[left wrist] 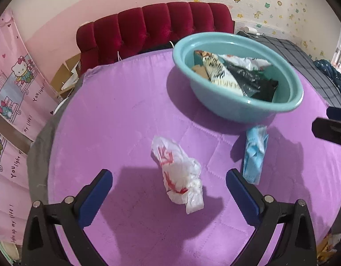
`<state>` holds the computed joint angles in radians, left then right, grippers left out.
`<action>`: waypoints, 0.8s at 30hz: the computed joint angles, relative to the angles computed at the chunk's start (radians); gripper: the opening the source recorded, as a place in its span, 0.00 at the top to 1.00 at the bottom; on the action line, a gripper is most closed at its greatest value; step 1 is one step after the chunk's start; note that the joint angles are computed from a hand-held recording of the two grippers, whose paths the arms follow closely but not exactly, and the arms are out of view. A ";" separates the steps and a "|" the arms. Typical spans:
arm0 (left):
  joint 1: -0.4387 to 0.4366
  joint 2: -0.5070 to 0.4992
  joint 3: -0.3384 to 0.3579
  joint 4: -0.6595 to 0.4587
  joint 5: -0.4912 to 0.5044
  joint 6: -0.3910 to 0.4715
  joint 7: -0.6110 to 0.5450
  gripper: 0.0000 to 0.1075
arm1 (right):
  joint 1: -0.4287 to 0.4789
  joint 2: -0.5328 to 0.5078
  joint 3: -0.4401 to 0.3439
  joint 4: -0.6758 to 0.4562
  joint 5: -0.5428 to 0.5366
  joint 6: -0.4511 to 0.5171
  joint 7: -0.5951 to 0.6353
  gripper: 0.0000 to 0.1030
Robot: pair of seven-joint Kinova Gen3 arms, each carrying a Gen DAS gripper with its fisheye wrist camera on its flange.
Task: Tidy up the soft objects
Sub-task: 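Withdraw both tools from the basin back over the table, then grasp the white plastic bag with the left tool while the right tool grasps the blue mask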
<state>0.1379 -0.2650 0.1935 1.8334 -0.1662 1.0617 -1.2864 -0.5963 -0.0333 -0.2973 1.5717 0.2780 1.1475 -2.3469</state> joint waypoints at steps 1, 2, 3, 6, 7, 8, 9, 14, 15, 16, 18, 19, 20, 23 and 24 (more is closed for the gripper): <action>0.001 0.003 -0.010 0.014 0.012 -0.011 -0.007 0.04 | -0.002 0.001 -0.003 0.011 0.001 -0.004 -0.011 0.00; 0.001 0.005 -0.015 0.023 0.020 -0.018 -0.010 0.04 | -0.006 0.006 -0.007 0.021 0.005 -0.004 -0.023 0.00; 0.000 0.005 -0.020 0.033 0.026 -0.029 -0.012 0.04 | -0.009 0.008 -0.009 0.032 0.010 -0.007 -0.034 0.00; -0.002 0.014 -0.026 0.051 0.036 -0.056 -0.023 0.04 | -0.023 0.019 -0.014 0.058 0.038 -0.009 -0.069 0.00; -0.002 0.021 -0.031 0.051 0.042 -0.064 -0.031 0.04 | -0.026 0.022 -0.013 0.063 0.042 -0.007 -0.074 0.00; -0.002 0.025 -0.038 0.052 0.049 -0.071 -0.039 0.04 | -0.028 0.026 -0.010 0.066 0.038 -0.007 -0.074 0.00; -0.004 0.031 -0.039 0.050 0.052 -0.075 -0.041 0.04 | -0.028 0.028 -0.005 0.071 0.030 -0.011 -0.076 0.00; -0.006 0.054 -0.064 0.046 0.094 -0.089 -0.073 0.05 | -0.029 0.040 0.008 0.076 0.022 -0.018 -0.076 0.00; -0.006 0.060 -0.069 0.044 0.104 -0.088 -0.082 0.09 | -0.029 0.043 0.010 0.078 0.023 -0.019 -0.077 0.00; -0.007 0.064 -0.074 0.044 0.115 -0.090 -0.091 0.23 | -0.031 0.045 0.010 0.078 0.022 -0.018 -0.079 0.00; -0.014 0.069 -0.064 0.043 0.103 -0.093 -0.073 0.54 | -0.032 0.048 0.013 0.081 0.017 -0.022 -0.080 0.00; -0.024 0.073 -0.058 0.041 0.104 -0.088 -0.076 0.72 | -0.033 0.050 0.014 0.084 0.015 -0.026 -0.079 0.00; -0.021 0.078 -0.070 0.041 0.121 -0.088 -0.095 0.84 | -0.033 0.053 0.016 0.083 0.006 -0.024 -0.070 0.00; -0.012 0.075 -0.120 0.045 0.198 -0.087 -0.178 0.88 | -0.037 0.057 0.018 0.092 0.006 -0.035 -0.078 0.00; -0.015 0.072 -0.123 0.046 0.207 -0.083 -0.192 0.89 | -0.037 0.060 0.019 0.094 0.003 -0.038 -0.079 0.00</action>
